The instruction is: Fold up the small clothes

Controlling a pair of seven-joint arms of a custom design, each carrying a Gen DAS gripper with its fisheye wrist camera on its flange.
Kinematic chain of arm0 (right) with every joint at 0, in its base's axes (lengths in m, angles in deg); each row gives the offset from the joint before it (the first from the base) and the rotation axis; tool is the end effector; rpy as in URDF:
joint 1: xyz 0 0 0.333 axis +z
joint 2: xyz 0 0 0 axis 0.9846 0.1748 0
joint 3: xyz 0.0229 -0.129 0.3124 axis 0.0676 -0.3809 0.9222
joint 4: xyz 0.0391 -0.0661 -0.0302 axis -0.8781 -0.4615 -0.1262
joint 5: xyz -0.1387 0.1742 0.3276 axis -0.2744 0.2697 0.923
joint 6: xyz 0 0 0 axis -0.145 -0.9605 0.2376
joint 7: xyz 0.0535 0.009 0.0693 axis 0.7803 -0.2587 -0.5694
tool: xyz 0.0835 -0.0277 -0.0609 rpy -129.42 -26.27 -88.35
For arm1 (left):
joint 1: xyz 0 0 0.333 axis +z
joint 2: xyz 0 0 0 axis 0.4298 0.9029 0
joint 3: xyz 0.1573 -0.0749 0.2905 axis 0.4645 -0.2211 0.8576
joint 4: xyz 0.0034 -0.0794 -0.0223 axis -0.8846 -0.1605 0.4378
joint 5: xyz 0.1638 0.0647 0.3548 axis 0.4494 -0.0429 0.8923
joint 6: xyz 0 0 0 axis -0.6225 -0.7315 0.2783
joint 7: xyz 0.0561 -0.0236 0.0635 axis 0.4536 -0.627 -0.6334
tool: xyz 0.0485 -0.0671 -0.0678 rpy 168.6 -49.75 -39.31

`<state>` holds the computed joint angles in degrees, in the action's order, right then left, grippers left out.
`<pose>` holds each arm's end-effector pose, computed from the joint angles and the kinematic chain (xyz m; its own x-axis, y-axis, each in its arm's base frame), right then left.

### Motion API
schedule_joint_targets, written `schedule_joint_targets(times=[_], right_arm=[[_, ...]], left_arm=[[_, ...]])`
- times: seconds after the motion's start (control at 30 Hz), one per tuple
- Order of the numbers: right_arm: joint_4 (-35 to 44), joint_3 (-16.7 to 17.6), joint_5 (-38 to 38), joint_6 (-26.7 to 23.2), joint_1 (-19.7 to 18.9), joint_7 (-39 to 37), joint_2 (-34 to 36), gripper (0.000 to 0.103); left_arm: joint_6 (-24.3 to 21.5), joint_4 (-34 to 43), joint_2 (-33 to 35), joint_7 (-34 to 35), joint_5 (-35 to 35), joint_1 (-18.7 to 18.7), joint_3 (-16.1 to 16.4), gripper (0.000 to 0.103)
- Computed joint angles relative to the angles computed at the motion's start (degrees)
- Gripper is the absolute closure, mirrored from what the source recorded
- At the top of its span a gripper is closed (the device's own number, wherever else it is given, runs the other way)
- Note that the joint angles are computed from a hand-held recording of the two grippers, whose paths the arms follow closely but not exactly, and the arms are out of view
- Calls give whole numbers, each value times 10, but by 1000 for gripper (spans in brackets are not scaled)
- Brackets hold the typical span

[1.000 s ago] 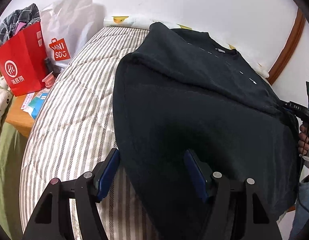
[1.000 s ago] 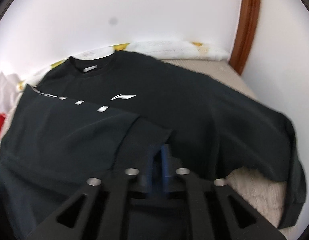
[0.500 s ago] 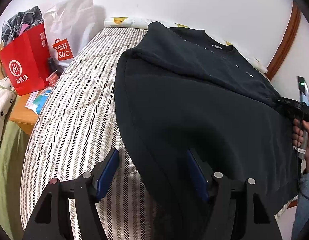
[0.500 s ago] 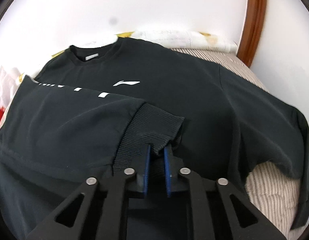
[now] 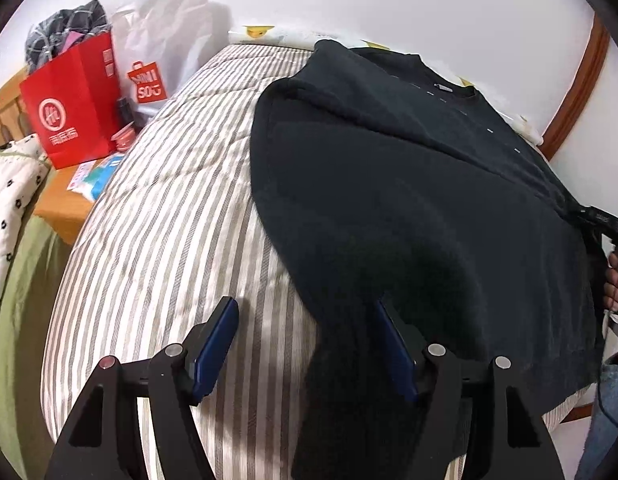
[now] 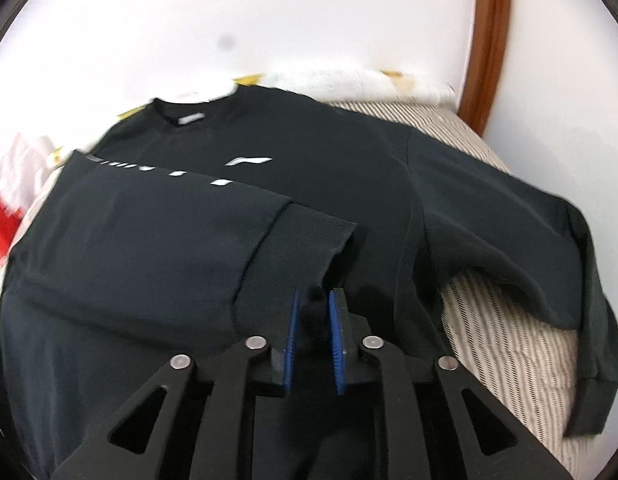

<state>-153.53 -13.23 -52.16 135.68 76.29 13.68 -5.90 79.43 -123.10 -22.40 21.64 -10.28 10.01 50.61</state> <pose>0.6728 0.0126 0.4499 0.0056 -0.9972 -0.0748 -0.7149 0.0483 -0.6975 0.5795 -0.2551 0.4727 0.1947 -0.9719 0.1320 -0.8093 -0.2352 -0.5382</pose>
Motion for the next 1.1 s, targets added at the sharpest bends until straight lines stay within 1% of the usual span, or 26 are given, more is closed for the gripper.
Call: schedule_joint_targets(times=[0.07, 0.1, 0.17, 0.2, 0.23, 0.3, 0.37, 0.43, 0.5, 0.53, 0.63, 0.67, 0.7, 0.73, 0.8, 0.83, 0.87, 0.9, 0.93, 0.97, 1.03, 1.1], right_arm=[[-34, 41, 40, 17, -38, -55, -25, 63], [-54, 62, 66, 28, -56, -88, -39, 61], [-87, 78, 106, 43, -72, -137, -64, 56], [-100, 88, 132, 46, -81, -164, -75, 55], [-116, 108, 176, 44, -100, -210, -88, 53], [-147, 121, 240, 39, -115, -272, -115, 52], [-177, 111, 270, 34, -110, -297, -139, 51], [-206, 98, 298, 25, -101, -318, -162, 50], [-231, 83, 329, 14, -88, -335, -180, 48], [-243, 76, 360, 6, -79, -353, -189, 47], [-270, 52, 455, -9, -44, -402, -206, 46], [-282, 46, 467, -7, -34, -403, -213, 46], [-293, 44, 467, 2, -25, -391, -216, 46], [-304, 45, 454, 15, -17, -366, -218, 46], [-320, 43, 428, 33, -6, -326, -218, 46], [-327, 43, 426, 57, 4, -316, -218, 47], [-329, 34, 447, 69, 20, -333, -218, 52], [-329, 30, 440, 79, 27, -326, -214, 56], [-335, 35, 403, 93, 22, -291, -212, 73], [-335, 29, 397, 98, 30, -292, -211, 88], [-328, -1, 434, 79, 59, -336, -216, 93], [-334, -20, 427, 59, 66, -327, -229, 95]], left_arm=[[-10, -8, -8, -33, 25, -9, 2, 36], [-13, -11, -10, -45, 35, -11, 1, 36], [-17, -17, -15, -77, 57, -14, -1, 36], [-18, -19, -17, -93, 67, -15, -2, 36], [-18, -21, -18, -105, 75, -15, -3, 36], [-23, -16, -15, -116, 81, -14, -6, 36], [-20, -14, -12, -110, 80, -10, -8, 37], [-12, -9, -7, -92, 76, -8, -9, 44], [-5, -6, -3, -71, 70, -5, -8, 47], [-2, -6, -2, -68, 73, -6, -7, 51], [16, -11, -2, -55, 84, -9, -4, 57], [20, -14, -4, -57, 93, -10, -1, 58], [25, -18, -6, -60, 102, -11, 0, 61], [33, -21, -7, -55, 100, -10, -1, 68], [61, -33, -11, -22, 59, 0, -6, 77], [65, -34, -11, -24, 51, 0, -6, 80], [71, -38, -14, -19, 36, 2, -6, 82], [72, -42, -17, -10, 24, 4, -6, 87], [76, -47, -21, 2, 7, 7, -8, 89], [82, -54, -25, 14, -14, 10, -10, 90], [96, -72, -36, 29, -51, 16, -13, 91], [117, -97, -52, 47, -93, 22, -18, 91]])
